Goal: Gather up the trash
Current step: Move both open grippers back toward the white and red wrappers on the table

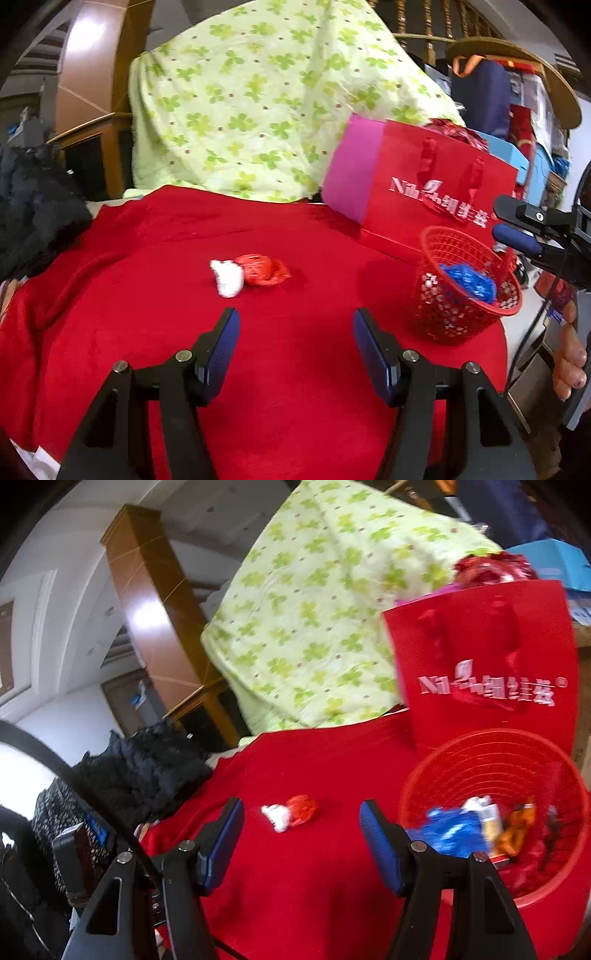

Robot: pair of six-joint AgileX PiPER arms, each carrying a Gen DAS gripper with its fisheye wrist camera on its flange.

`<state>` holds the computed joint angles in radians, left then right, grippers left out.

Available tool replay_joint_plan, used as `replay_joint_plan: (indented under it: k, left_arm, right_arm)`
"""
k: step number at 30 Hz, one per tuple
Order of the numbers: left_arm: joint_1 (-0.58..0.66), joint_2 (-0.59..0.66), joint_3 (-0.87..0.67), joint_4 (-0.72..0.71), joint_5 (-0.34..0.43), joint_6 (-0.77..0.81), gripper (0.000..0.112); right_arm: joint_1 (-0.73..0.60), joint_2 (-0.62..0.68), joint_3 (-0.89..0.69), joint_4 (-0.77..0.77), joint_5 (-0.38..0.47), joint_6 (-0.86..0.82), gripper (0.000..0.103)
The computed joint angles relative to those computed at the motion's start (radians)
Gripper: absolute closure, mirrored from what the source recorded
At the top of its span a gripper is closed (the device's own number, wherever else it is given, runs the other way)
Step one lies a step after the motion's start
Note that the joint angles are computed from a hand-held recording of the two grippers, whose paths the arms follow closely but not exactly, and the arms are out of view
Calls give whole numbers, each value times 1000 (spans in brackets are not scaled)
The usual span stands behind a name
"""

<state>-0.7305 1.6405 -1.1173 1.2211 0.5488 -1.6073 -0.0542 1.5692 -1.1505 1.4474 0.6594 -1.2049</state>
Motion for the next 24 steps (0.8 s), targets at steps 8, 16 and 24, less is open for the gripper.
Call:
replay_joint_plan:
  k: [8,16,24]
  left_arm:
    - [129,-40,109,64,-52,-111,48]
    - [283,0,148,74,-96,-143,48]
    - [397,98,103,49,-177,-99,48]
  right_arm:
    - [175,59,-76,-163,-96,145,34]
    - [244,236,-238,-293,-107,328,34]
    - [325,587,-671,-639,-77,682,34]
